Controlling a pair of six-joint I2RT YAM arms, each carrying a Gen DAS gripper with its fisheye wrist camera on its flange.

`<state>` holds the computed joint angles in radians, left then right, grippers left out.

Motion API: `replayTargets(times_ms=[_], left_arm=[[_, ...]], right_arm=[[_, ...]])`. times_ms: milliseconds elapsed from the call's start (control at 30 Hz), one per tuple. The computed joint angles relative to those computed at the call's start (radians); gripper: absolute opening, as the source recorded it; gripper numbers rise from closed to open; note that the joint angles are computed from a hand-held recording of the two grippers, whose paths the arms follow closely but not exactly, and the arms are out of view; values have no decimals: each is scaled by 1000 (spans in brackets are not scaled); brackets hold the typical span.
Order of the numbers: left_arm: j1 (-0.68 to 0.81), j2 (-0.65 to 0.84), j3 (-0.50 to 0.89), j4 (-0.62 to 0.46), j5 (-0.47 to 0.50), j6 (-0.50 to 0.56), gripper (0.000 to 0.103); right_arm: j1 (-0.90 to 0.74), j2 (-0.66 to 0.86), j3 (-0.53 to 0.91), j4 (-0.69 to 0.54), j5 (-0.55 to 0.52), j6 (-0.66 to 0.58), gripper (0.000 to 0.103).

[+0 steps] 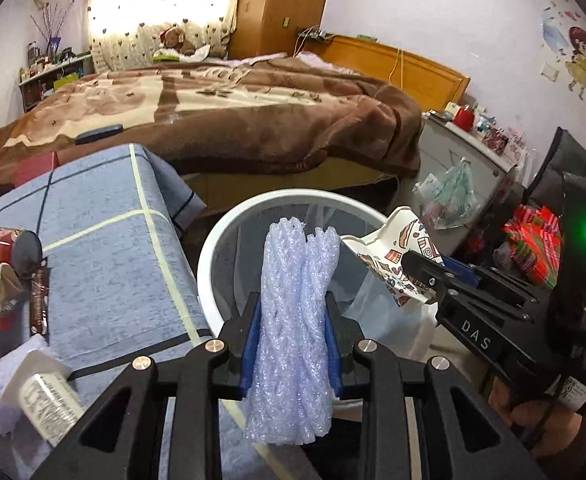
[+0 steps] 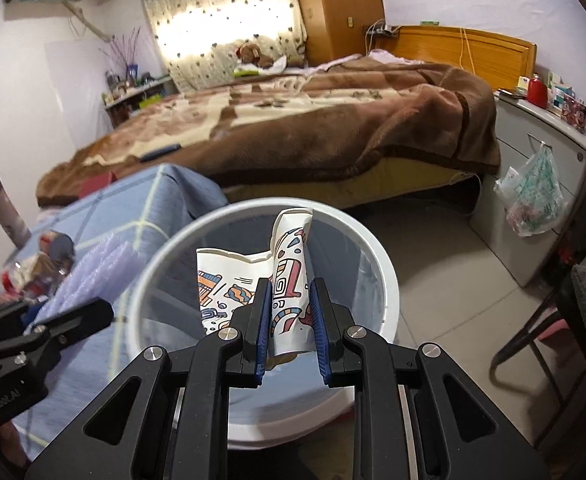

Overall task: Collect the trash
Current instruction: 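Open both tools to drop the foam net and paper cup into the bin, then grasp the white-and-red juice carton with the left tool while the right tool grasps the yogurt cup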

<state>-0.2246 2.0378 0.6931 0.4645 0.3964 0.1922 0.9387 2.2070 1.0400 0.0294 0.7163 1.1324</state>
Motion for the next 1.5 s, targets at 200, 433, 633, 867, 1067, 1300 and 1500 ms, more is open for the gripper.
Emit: replayTargets(times_ms=[200, 433, 633, 867, 1067, 1300, 1500], left_arm=[[-21, 36, 35, -11, -29, -17, 51], [-11, 49, 43, -8, -30, -38, 67], [32, 7, -8, 16, -8, -25, 67], [111, -57, -88, 50, 25, 5, 67], [201, -112, -145, 61, 68, 44, 67], [340, -168, -227, 103, 110, 92, 68], [534, -185, -275, 149, 147, 173, 71]], right_arm=[[-26, 4, -30, 32, -57, -31, 21], [-31, -5, -43, 35, -53, -38, 42], [-20, -18, -49, 36, -35, -20, 47], [17, -29, -31, 25, -3, -1, 47], [65, -20, 20, -5, 35, 7, 47], [121, 8, 92, -10, 54, -22, 47], [154, 59, 167, 40, 35, -96, 48]])
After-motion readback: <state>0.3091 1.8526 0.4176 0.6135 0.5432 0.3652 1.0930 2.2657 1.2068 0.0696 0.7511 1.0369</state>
